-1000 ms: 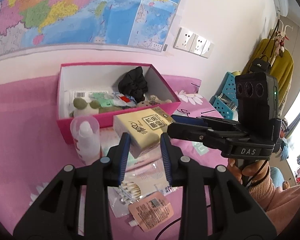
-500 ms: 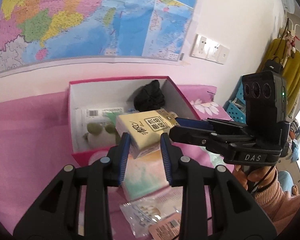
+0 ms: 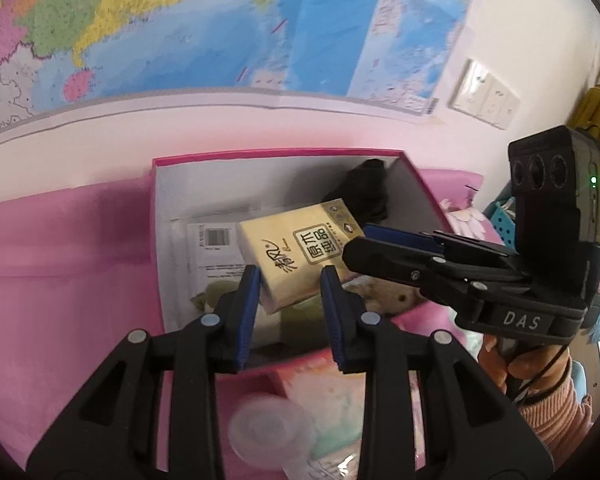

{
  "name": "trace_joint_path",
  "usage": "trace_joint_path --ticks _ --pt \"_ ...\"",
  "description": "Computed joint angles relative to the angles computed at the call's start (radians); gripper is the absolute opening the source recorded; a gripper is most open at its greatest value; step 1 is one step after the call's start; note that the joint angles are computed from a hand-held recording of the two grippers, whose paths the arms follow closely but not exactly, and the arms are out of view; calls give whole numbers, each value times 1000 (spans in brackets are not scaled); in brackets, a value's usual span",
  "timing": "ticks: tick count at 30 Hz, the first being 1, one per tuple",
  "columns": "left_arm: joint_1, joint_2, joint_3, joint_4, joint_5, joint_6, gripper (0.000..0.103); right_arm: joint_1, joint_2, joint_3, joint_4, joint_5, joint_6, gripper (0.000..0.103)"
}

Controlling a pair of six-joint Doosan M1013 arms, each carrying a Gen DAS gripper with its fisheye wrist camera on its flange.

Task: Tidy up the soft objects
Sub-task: 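Carry the yellow tissue pack with the right gripper over the box, then open the right gripper to drop the tissue pack and move back to the pile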

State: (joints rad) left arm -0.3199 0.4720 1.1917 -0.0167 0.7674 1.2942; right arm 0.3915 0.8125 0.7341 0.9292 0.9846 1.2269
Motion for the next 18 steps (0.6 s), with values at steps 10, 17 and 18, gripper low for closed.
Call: trace_joint_path --ticks 10,17,18 --pt "26 52 -57 30 79 -108 33 13 98 -156 -64 56 159 47" --pt "14 -21 46 103 -37 -151 33 9 46 -57 -46 13 110 48" --pt "10 -41 72 116 -65 -158 33 7 35 -38 -39 10 94 48"
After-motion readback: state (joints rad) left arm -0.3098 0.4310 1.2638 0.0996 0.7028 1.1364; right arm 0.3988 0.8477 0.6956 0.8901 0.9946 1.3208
